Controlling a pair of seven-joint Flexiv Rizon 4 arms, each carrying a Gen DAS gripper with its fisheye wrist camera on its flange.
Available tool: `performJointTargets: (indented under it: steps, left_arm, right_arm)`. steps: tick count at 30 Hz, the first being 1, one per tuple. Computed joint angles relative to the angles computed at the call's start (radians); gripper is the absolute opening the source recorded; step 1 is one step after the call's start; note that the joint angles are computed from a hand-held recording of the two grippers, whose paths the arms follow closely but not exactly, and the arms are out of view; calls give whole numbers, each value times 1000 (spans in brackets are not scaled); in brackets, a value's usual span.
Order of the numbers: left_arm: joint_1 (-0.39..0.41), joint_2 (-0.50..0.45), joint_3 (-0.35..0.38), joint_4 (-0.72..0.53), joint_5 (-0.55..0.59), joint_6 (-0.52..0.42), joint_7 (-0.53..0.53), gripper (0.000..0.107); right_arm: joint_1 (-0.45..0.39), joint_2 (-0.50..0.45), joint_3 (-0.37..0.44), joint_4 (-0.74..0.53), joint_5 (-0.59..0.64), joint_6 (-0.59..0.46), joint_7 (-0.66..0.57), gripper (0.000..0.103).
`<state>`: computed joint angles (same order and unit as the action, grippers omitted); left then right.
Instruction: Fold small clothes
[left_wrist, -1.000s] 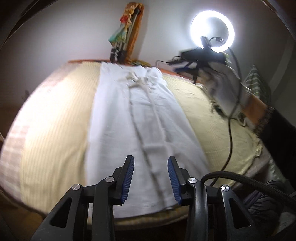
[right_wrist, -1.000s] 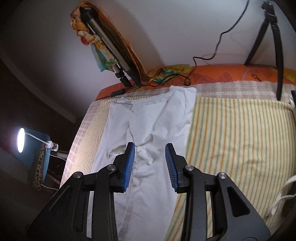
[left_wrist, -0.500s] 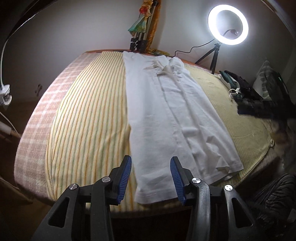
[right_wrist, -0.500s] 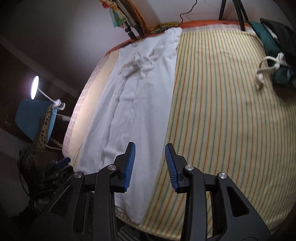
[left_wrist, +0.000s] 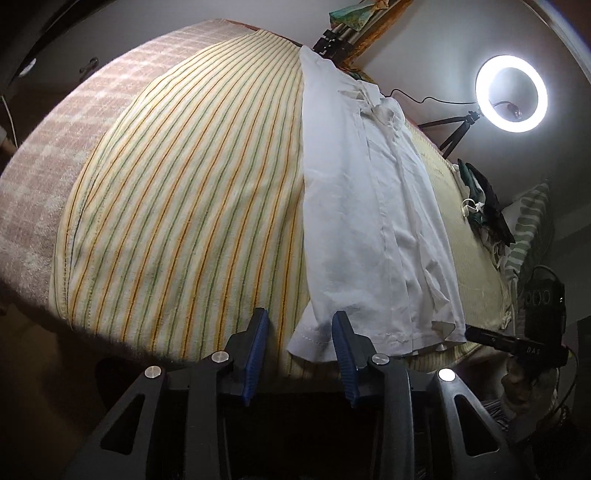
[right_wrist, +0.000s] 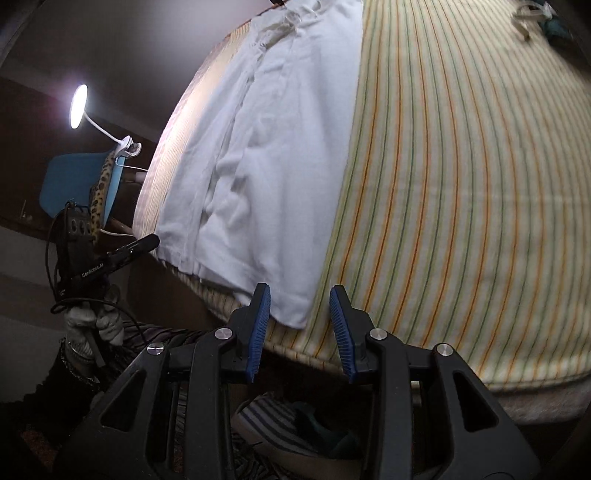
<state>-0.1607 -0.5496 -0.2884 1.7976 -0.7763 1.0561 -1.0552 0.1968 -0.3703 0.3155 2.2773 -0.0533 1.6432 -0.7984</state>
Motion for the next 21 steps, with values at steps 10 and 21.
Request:
performJointTargets:
  steps: [10, 21]
  left_arm:
    - [-11, -16, -7, -15, 14, 5, 33, 7]
    - [0, 49, -65, 51, -99, 104, 150, 0]
  right_arm:
    - [-92, -70, 93, 7, -34, 127, 14, 22]
    - [-23, -57, 20, 77, -87, 357, 93, 5]
